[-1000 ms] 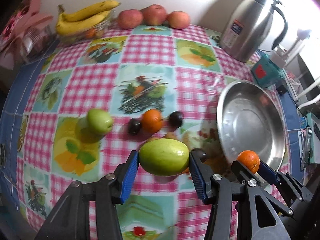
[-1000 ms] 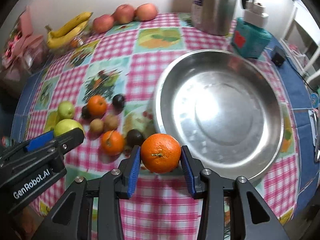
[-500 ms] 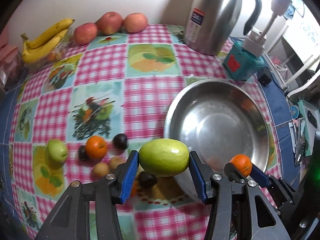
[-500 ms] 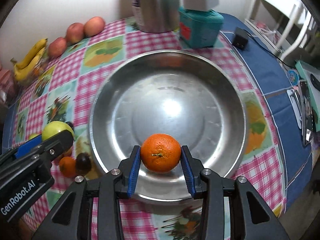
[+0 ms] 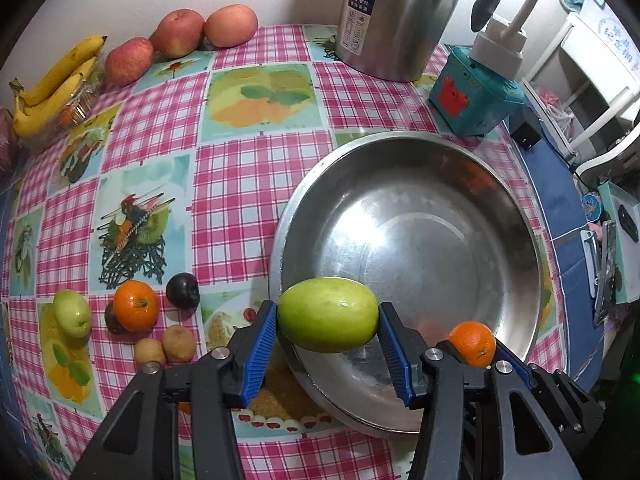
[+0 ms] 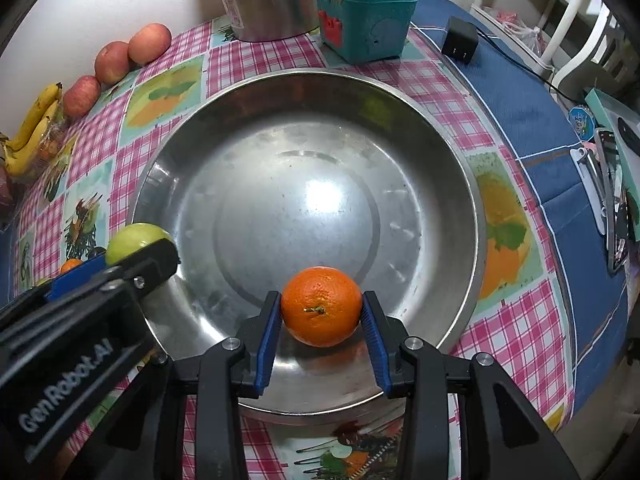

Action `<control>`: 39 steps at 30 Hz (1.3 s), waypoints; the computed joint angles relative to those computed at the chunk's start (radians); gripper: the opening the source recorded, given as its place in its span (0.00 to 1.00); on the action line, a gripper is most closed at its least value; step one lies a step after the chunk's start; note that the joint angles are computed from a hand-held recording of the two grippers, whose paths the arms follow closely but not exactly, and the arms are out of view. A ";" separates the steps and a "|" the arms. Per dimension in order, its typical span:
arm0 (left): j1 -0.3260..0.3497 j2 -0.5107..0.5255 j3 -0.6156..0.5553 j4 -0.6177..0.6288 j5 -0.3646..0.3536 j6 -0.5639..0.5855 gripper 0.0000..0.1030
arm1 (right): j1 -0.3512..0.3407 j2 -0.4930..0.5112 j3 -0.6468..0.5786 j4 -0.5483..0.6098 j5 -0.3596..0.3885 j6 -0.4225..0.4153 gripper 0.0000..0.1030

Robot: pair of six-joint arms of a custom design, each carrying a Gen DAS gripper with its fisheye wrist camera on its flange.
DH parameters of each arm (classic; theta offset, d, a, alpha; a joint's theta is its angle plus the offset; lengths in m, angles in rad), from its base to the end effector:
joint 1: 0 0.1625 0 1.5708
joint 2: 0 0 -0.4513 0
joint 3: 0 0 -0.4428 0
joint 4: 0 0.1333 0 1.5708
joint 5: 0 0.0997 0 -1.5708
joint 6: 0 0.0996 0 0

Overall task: Organize fruits
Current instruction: 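Carry the orange with the right tool while the left tool carries the green fruit over the steel bowl, then open the left tool to drop the green fruit while the right tool releases the orange into the bowl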

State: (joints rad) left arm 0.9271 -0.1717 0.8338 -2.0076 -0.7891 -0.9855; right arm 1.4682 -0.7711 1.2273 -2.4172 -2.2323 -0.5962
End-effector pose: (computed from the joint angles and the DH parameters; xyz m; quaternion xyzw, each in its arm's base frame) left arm -0.3626 -0.8222 -0.1238 -0.1140 0.9126 -0.2041 0.3354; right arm -0.0146 -0.8462 0.2472 0.1656 -0.9151 0.0632 0.3621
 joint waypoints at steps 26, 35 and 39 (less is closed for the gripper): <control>-0.022 -0.098 0.158 -0.047 0.033 -0.078 0.56 | 0.010 -0.015 0.014 -0.017 0.005 -0.017 0.42; -0.030 -0.164 0.249 0.063 0.088 -0.218 0.68 | 0.014 -0.027 0.027 -0.035 0.025 -0.040 0.59; -0.028 -0.195 0.297 0.092 0.098 -0.291 0.75 | 0.017 -0.026 0.032 -0.047 0.024 -0.063 0.60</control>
State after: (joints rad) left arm 0.8990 -0.3663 1.1313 -1.9152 -0.6907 -1.2770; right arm 1.4848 -0.7971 1.2593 -2.4641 -2.2078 -0.6597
